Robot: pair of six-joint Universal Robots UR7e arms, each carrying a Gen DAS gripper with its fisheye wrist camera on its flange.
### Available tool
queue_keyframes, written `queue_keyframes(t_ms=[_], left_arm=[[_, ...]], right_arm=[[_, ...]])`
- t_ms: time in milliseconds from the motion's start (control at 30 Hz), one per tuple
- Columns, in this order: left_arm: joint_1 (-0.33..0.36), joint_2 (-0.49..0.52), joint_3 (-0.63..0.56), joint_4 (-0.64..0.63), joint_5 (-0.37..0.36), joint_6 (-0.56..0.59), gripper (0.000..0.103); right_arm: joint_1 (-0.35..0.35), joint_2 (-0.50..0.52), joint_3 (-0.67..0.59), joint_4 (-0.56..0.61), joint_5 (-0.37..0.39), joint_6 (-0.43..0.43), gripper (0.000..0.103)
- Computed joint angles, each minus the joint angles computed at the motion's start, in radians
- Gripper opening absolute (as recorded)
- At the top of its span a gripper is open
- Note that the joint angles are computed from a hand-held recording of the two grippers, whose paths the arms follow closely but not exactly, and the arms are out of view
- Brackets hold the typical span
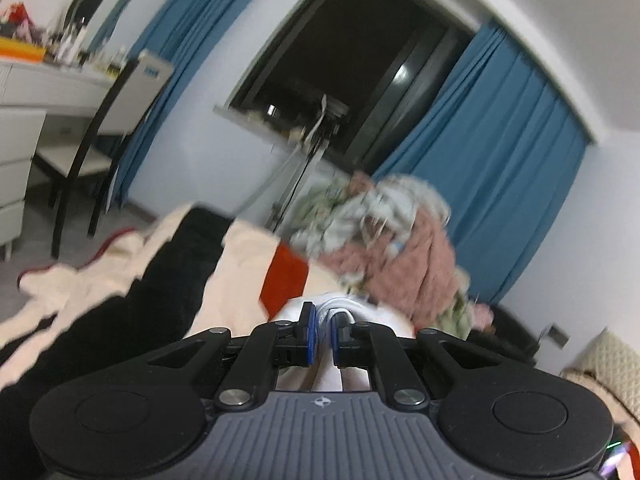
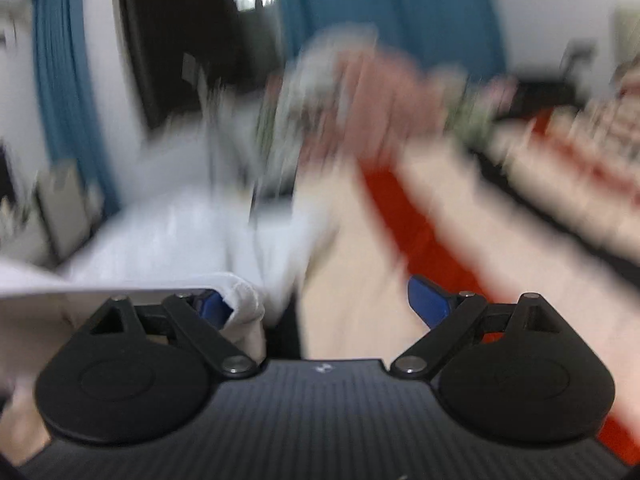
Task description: Fold clothes
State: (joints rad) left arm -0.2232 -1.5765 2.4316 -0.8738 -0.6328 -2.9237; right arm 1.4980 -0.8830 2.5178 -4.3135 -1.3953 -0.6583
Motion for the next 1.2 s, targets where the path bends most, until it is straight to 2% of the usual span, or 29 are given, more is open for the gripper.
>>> queue_keyframes(t_ms=[100, 167, 300, 367, 433, 467, 533, 600, 667, 700, 733, 833, 933, 1100, 1167, 1200], left_arm=[[0.050, -0.019, 0.025, -0.119, 0.008, 0.105, 0.009], [0.096, -0.029, 0.042, -0.211, 0.007, 0.189, 0.009], [0.218, -0.066, 0.091, -0.445, -0.027, 0.375, 0.015], [0.275, -0.060, 0.101, -0.530, -0.051, 0.445, 0.027], [0.315, -0.046, 0.105, -0.590, -0.064, 0.518, 0.029], [0.327, -0.035, 0.100, -0.602, -0.069, 0.543, 0.035], [0.329, -0.012, 0.083, -0.598, -0.085, 0.559, 0.046], [0.281, 0.001, 0.077, -0.569, -0.101, 0.531, 0.054], [0.228, 0.022, 0.065, -0.530, -0.108, 0.500, 0.069], [0.200, 0.041, 0.056, -0.499, -0.117, 0.470, 0.080], [0.174, 0.065, 0.034, -0.463, -0.133, 0.439, 0.085], [0.137, 0.148, -0.021, -0.400, -0.140, 0.447, 0.086], [0.126, 0.228, -0.049, -0.419, -0.075, 0.585, 0.094], [0.206, 0.415, -0.085, -0.570, 0.056, 0.906, 0.095], [0.254, 0.494, -0.133, -0.506, 0.066, 0.899, 0.095], [0.274, 0.521, -0.158, -0.440, 0.063, 0.847, 0.095]], right_arm=[[-0.023, 0.017, 0.022, -0.231, 0.136, -0.056, 0.092], [-0.032, 0.009, 0.034, -0.265, 0.191, -0.095, 0.092], [-0.038, -0.025, 0.035, -0.146, 0.174, -0.129, 0.092], [-0.034, -0.034, 0.022, -0.083, 0.129, -0.139, 0.092], [-0.021, -0.037, 0.011, -0.032, 0.089, -0.142, 0.092], [-0.017, -0.038, 0.010, -0.015, 0.081, -0.142, 0.092], [-0.012, -0.043, 0.008, 0.017, 0.073, -0.143, 0.092], [-0.010, -0.047, 0.019, 0.018, 0.083, -0.154, 0.092], [-0.012, -0.058, 0.038, 0.011, 0.097, -0.164, 0.092], [-0.011, -0.065, 0.045, 0.014, 0.100, -0.163, 0.092], [-0.008, -0.073, 0.050, 0.021, 0.101, -0.160, 0.092], [-0.006, -0.088, 0.055, 0.045, 0.099, -0.148, 0.092], [-0.002, -0.100, 0.050, 0.072, 0.089, -0.133, 0.092], [-0.001, -0.109, 0.054, 0.086, 0.089, -0.124, 0.092], [-0.002, -0.114, 0.056, 0.089, 0.090, -0.120, 0.092], [-0.002, -0.118, 0.057, 0.090, 0.090, -0.118, 0.092]])
